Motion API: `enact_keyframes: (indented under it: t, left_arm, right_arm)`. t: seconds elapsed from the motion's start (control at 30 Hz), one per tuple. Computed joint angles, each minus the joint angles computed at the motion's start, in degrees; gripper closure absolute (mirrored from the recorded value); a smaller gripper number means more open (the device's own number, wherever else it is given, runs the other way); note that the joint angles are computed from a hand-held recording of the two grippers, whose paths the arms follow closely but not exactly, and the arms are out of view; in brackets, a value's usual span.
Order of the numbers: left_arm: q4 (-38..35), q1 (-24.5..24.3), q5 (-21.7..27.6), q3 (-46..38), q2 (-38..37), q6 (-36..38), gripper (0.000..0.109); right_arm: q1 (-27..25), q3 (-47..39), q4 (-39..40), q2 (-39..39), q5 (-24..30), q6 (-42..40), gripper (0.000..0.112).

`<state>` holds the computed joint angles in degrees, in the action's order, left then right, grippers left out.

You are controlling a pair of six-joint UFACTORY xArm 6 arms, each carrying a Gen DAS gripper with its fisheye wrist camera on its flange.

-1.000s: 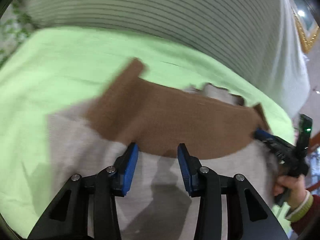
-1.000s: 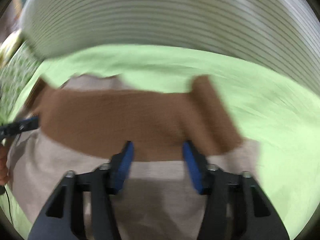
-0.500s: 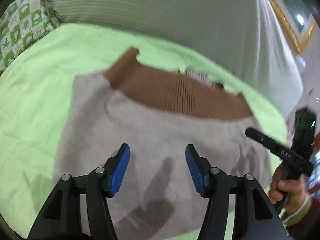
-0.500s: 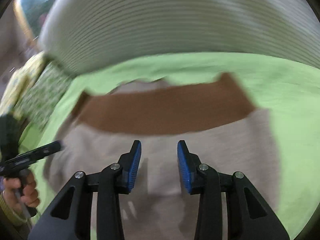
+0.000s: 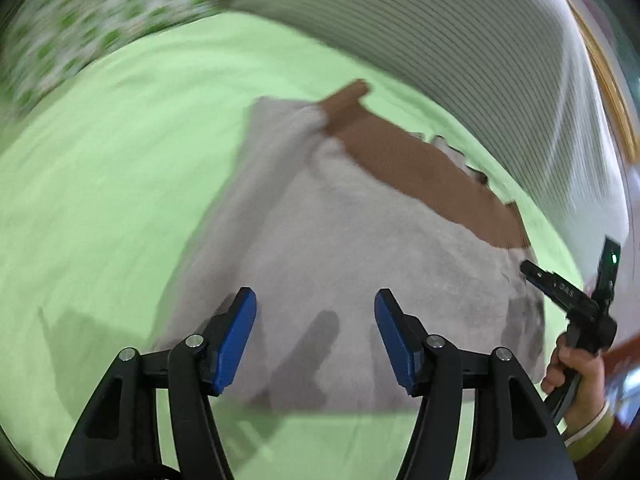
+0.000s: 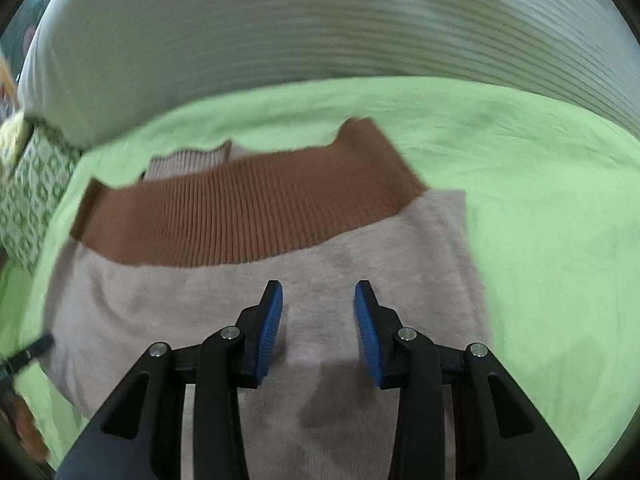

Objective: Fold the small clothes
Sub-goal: 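Grasp the sweater side with the left gripper and fold it across the body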

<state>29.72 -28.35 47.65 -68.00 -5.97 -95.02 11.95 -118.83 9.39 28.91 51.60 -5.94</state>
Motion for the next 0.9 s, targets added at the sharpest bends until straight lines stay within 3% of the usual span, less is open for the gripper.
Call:
enact_keyframes:
  t: [0.1, 0.23, 0.47, 0.8, 0.9]
  left_arm:
    - [2.3, -3.3, 0.9, 4.2, -3.9, -9.4, 0.042]
    - [2.7, -8.6, 7.3, 8.1, -9.0, -19.6, 0.03]
    - [0.2, -5.8, -5.2, 17.2, -12.0, -29.6, 0.03]
    - [4.1, 0.3, -10.1, 13.1, -5.6, -31.1, 0.032]
    - [5.8, 0.9, -10.1, 12.8, -5.0, -31.9, 0.042]
  right_arm:
    - [-0.4, 5.4, 2.7, -4.7, -2.4, -0.5, 0.069]
    - [0.5, 11.7, 6.0, -9.4, -5.2, -0.7, 0.065]
    - [2.7, 17.0, 8.2, -13.5, -6.6, 0.6, 0.063]
    - [3.5, 17.8, 10.7, -14.2, -6.6, -0.3, 0.063]
    - [3.8, 16.3, 12.3, -12.6, -6.2, -2.5, 0.063]
